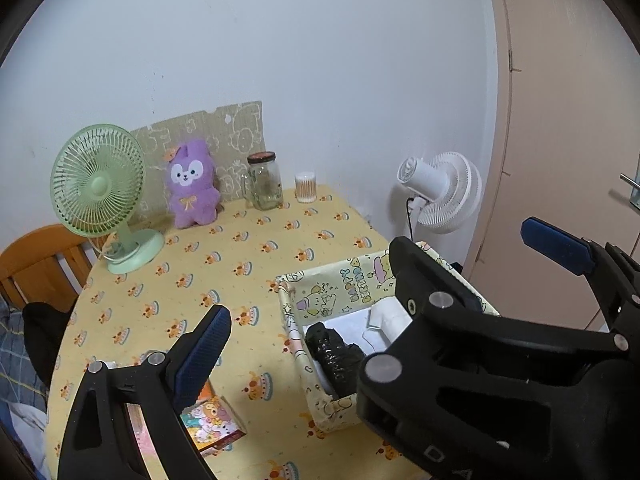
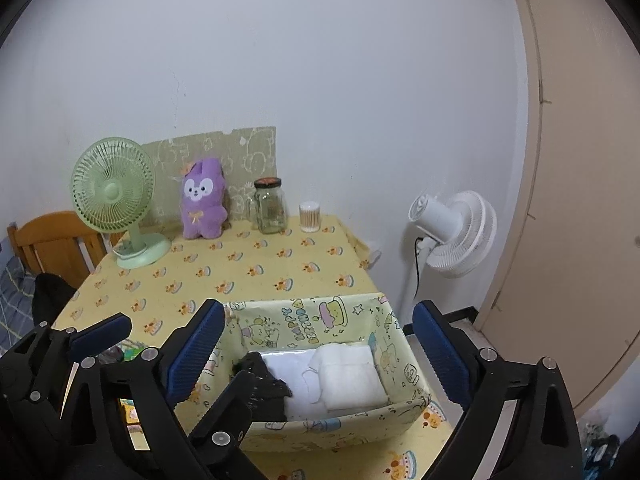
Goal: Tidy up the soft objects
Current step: 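Open both grippers and withdraw them from the box back to the table items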
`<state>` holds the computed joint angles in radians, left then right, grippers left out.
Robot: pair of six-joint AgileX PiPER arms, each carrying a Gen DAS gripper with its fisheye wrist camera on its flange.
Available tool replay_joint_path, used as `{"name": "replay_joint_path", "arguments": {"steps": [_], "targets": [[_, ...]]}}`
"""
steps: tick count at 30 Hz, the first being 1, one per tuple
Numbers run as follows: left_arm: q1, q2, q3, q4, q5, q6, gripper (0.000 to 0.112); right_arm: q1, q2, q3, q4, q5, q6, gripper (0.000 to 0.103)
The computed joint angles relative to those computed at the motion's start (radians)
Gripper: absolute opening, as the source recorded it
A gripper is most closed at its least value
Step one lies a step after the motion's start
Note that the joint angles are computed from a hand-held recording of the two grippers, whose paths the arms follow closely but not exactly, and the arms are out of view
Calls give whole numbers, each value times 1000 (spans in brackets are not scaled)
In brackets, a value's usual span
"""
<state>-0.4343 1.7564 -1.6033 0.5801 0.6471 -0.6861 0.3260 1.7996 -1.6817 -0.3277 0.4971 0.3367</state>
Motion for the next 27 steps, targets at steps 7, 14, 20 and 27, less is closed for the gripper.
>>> {"name": "replay_joint_path", "arguments": {"steps": [7, 14, 20, 27], "targets": [[0, -75, 75, 7, -23, -1, 96, 34, -50, 50, -84, -23, 78, 103], [2, -145, 153, 71, -39, -61, 97, 70, -75, 56, -61, 8, 61, 103], [21, -206, 224, 100, -43, -86, 96, 111, -83, 60, -34, 23, 30, 103], [41, -285, 311, 142, -58, -108, 96, 176, -121, 120, -106, -21, 122, 103]]}}
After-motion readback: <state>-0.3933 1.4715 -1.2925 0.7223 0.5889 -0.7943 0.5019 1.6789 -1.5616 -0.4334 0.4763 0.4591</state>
